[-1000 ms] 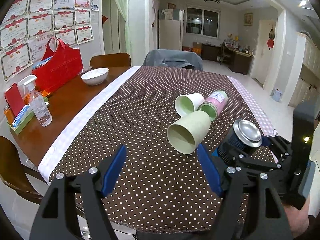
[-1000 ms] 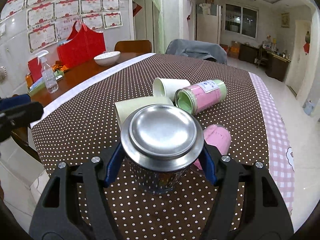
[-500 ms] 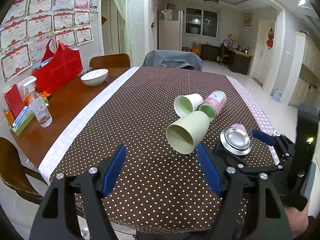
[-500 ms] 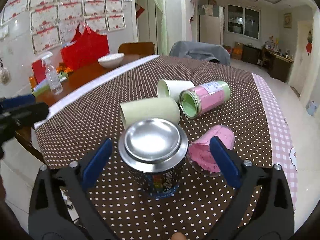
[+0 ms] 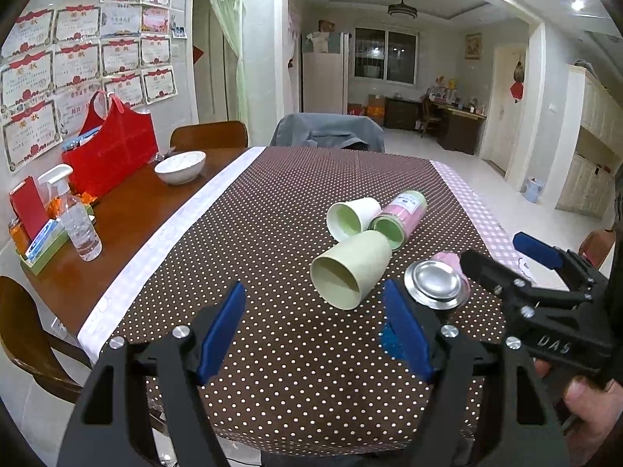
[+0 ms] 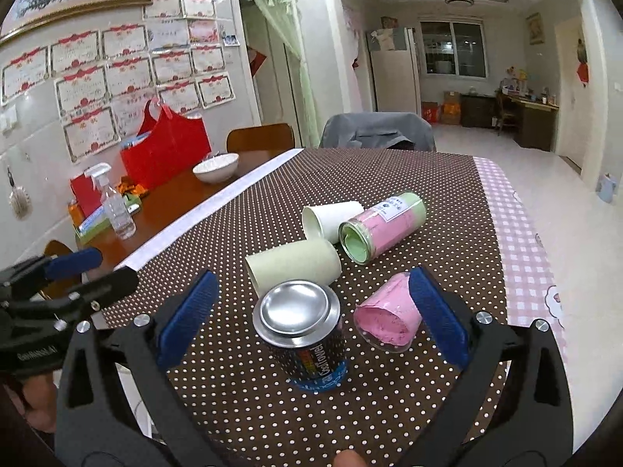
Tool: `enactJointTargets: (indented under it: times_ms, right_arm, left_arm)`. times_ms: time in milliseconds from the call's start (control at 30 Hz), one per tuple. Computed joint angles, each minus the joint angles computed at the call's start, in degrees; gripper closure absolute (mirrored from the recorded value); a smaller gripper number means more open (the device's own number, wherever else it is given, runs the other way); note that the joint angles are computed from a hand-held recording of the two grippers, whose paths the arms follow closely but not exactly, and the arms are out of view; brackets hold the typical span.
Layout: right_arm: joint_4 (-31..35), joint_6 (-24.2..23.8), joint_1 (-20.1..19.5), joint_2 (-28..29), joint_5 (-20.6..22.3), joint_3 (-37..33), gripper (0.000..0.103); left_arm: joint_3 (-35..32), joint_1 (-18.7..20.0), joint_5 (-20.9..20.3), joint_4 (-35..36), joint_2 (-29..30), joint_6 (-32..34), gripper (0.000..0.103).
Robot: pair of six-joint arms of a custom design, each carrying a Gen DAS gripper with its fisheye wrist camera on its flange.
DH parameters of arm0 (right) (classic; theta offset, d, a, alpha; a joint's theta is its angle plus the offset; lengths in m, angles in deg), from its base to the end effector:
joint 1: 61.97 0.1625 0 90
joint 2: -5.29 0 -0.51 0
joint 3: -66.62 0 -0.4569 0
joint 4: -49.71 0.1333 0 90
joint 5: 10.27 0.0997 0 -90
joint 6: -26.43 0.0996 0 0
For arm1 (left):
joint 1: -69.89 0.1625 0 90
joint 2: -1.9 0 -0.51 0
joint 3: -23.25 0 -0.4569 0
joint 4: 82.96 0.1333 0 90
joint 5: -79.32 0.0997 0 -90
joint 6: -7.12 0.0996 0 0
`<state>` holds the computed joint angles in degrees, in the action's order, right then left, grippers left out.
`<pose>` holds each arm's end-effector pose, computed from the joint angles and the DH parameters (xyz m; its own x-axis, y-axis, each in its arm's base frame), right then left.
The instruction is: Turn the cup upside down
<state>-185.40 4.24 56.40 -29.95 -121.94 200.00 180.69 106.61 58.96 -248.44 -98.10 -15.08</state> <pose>0.3166 -0.3831 0.0142 -0.7534 -0.4157 0.5094 -0.6575 0.4789 -0.5817 -0.0752 -0.3389 0.2776 -0.6960 -0.1173 -0.7083 0.5391 0.5662 -0.6235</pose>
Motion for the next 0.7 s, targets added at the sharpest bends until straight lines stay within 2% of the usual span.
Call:
enactJointTargets:
  times_ms: [400,633,700]
  right_arm:
    - [-3.5,4.0,3.0,-4.1,-1.9,3.5,0.006]
    - [-6.7,4.3,5.4,-5.8,-3.9,5.3,0.006]
    - [-7.6,4.4,5.8,-6.1,-4.3,5.8,0.006]
  left_arm:
    - [1.1,-7.4,2.4,10.7,-5.1,-6.5,0.031]
    - [1.5,-13.2,4.8,22.5,-9.4,-14.1,0.027]
    - [1.5,-14.4,5.3,26.0,-10.3,-16.4,0.022]
